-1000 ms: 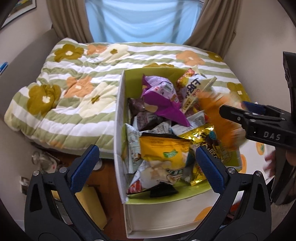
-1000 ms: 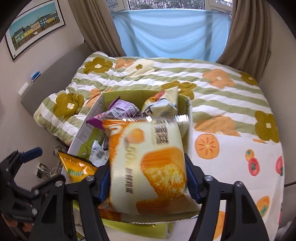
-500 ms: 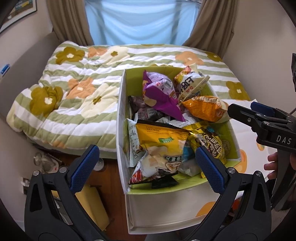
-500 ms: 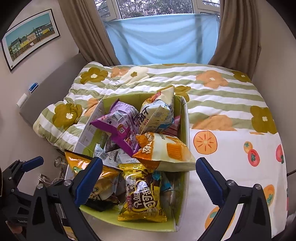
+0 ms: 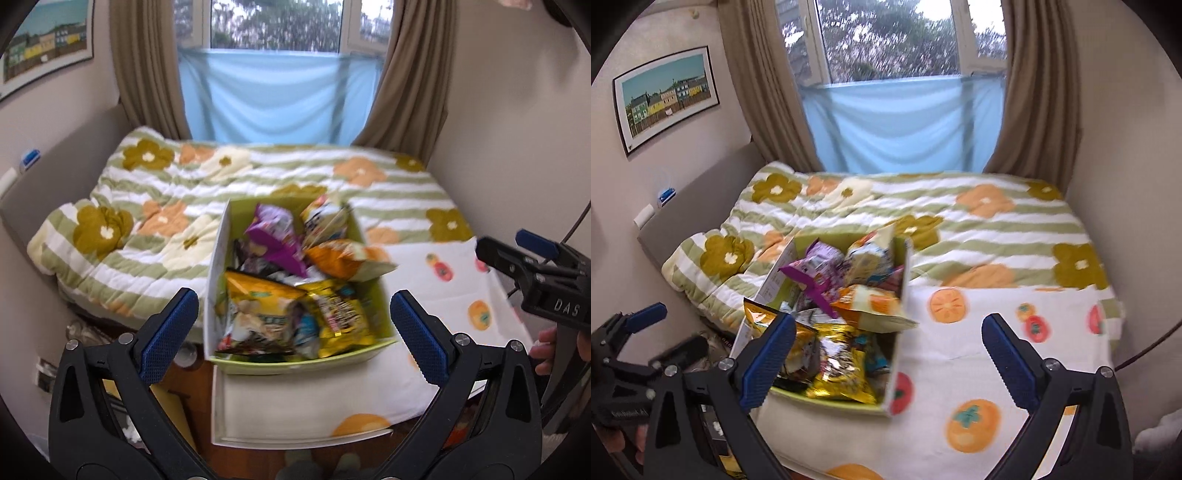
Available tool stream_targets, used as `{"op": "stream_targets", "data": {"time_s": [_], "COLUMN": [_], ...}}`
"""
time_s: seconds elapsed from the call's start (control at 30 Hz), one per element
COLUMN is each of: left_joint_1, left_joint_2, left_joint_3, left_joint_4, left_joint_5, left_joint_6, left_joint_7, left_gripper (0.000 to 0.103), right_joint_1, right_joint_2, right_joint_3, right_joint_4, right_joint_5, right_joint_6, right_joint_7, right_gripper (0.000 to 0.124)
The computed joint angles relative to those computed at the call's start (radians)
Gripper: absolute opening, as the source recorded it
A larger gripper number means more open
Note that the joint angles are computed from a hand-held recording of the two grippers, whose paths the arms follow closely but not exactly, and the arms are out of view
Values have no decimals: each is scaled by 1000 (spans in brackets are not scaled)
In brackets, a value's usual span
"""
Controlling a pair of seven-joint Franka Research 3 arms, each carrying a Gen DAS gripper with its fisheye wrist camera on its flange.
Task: Organize snacks
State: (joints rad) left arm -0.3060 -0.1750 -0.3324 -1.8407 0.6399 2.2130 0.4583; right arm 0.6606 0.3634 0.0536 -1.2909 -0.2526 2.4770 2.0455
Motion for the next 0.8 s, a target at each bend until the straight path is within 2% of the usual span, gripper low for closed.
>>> {"op": "stream_targets", "data": {"time_s": [0.13, 0.27, 0.4, 0.57, 0.8], "left_joint_1": [-16, -45, -80, -108, -123], "left_joint_2": [-14, -5, -1, -8, -23], "left_joint_3": [-50, -95, -105, -119, -125], "left_joint_4": [20, 52, 62, 54, 46], "left_joint_5": [94, 195, 224, 272, 292], "left_joint_6": [-32, -101, -127, -159, -177], "left_joint_7": [-102, -169, -188, -227, -232], "left_gripper": [103, 103, 103, 103, 103], "right_joint_1": [9, -19, -67, -132, -214], "right_joint_2": [-166, -296, -401, -459, -494], "right_joint_3": [-28, -8, 32, 103, 181], "right_joint_4": [-198, -347, -469, -528, -562], "right_joint_5": [-139, -285, -393, -502, -519], "right_joint_6": [48, 74, 94, 82, 100], "right_joint_7": [101, 217, 327, 430, 476], "right_gripper": [100, 102, 102, 102, 102]}}
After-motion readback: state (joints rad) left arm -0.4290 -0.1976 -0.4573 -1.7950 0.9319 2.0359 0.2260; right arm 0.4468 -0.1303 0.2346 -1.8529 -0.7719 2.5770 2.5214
